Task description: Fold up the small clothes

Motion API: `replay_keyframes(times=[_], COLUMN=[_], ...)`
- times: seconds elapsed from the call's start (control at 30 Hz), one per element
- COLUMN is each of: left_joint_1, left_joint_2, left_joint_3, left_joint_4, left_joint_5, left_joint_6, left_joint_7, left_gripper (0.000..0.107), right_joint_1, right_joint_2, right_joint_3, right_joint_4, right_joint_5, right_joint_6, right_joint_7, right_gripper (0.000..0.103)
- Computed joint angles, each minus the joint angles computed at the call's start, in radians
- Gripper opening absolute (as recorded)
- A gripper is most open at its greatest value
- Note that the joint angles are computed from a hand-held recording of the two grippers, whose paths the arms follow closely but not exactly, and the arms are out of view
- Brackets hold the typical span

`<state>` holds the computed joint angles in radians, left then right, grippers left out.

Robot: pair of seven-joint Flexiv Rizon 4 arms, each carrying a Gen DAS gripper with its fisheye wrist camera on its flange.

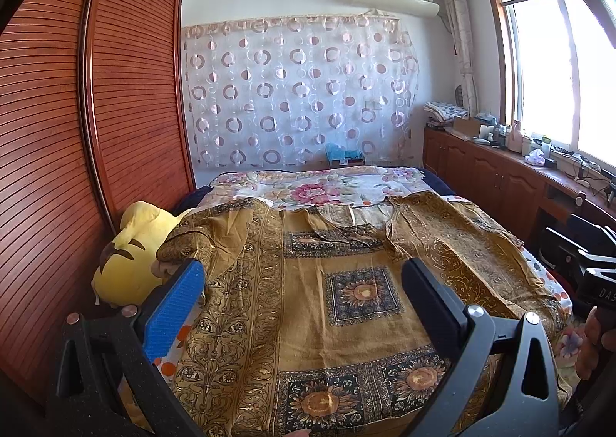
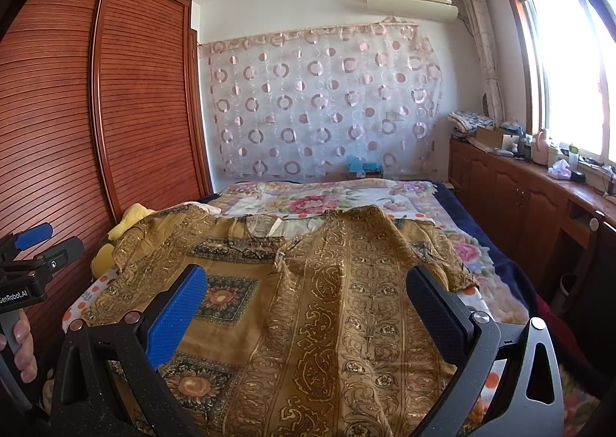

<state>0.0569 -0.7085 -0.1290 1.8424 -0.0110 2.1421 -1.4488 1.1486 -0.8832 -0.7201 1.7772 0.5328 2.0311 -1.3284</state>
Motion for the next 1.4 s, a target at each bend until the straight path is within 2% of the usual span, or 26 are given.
replay_keyframes(times=[0.53, 0.6, 1.07, 1.4], left_joint_1=[-0.005, -0.007, -0.008, -0.013], left_joint_2=[-0.003, 0.032, 0.039, 0.037], left_joint_3=[0.005, 0.006, 0.005, 0.01], left_joint_4=[0.002, 0.021, 0.02, 0.022], left_joint_5=[0.0, -0.004, -0.003, -0.006], left_joint_6=[0.012, -0.001, -0.006, 0.002], left_joint_7=[-0.001, -0.002, -0.003, -0.003], left_gripper=[0.102, 0.102, 0.102, 0.102], right_joint_1=[0.004, 0.005, 0.01, -0.004], right_joint_2=[-0.001, -0.002, -0.007, -0.001], right_joint_3=[-0.005, -0.007, -0.01, 0.013], right_joint_4=[0.001, 0.001, -0.007, -0.01], right_joint_5=[0.0, 0.001, 0.011, 0.024], right_joint_6=[-0.002, -0.001, 0.003, 0.018], right_joint_7=[0.003, 0.003, -0.001, -0.025], right_gripper=[0.103, 0.103, 0.103, 0.103])
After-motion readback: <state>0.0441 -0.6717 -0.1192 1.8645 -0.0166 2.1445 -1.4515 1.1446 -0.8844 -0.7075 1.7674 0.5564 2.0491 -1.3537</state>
